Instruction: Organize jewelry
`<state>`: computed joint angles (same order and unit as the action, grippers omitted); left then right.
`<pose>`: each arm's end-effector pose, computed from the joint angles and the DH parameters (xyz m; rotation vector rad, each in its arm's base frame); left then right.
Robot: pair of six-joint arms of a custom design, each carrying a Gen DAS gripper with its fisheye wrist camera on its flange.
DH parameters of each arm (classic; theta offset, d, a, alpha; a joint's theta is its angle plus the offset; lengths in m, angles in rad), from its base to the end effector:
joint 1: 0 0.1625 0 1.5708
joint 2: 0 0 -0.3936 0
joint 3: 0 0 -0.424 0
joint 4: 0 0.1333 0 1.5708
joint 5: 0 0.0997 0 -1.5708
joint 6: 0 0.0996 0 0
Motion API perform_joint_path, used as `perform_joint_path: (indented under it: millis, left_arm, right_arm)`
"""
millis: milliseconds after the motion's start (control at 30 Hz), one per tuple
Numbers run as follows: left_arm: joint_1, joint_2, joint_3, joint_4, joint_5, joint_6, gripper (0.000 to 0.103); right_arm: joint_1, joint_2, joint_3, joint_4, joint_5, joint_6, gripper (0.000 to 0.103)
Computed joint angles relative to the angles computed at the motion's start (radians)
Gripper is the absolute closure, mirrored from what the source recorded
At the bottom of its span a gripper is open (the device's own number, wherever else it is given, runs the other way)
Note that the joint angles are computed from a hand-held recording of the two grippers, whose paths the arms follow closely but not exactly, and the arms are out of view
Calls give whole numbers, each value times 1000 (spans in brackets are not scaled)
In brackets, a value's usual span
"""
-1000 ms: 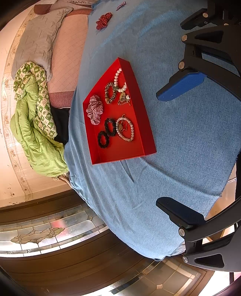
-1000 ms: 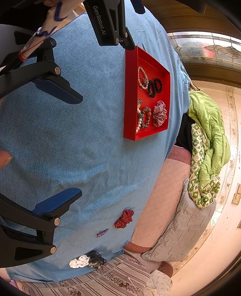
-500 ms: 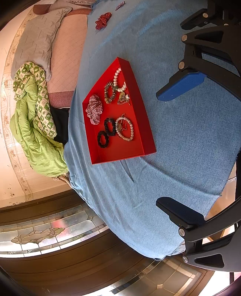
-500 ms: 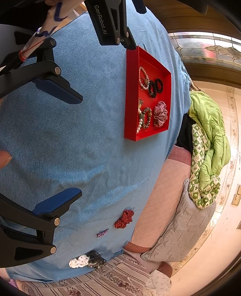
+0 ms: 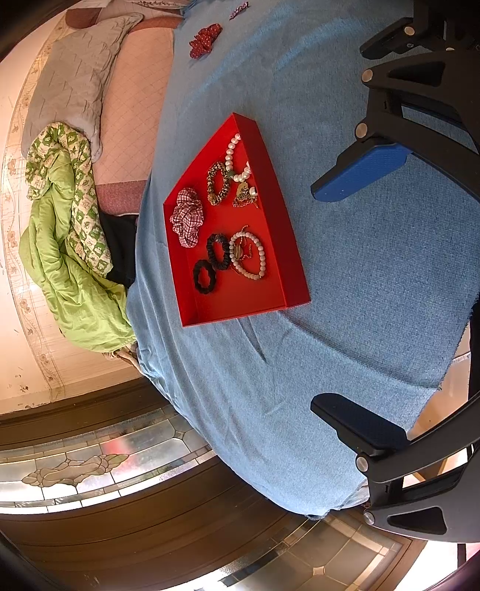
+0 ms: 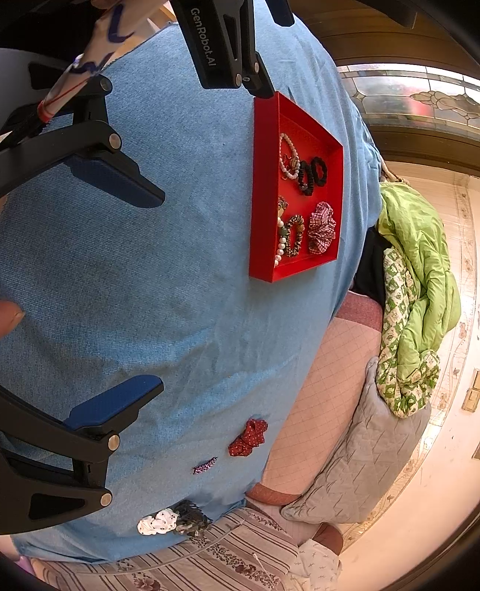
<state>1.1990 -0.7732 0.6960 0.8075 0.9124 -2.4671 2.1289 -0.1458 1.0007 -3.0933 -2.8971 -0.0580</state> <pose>-0.0721 -0.7196 0.3433 0.8221 2.1093 -0.8734 0.4341 -0.6260 -0.0574 0.0811 -1.8641 0.9532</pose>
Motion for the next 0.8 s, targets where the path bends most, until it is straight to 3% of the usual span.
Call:
perform_joint_path:
  millis: [800]
  left_arm:
    - [7, 4, -6, 7, 4, 28, 0]
  right_arm:
    - [-2, -14, 18, 7, 0, 16, 9]
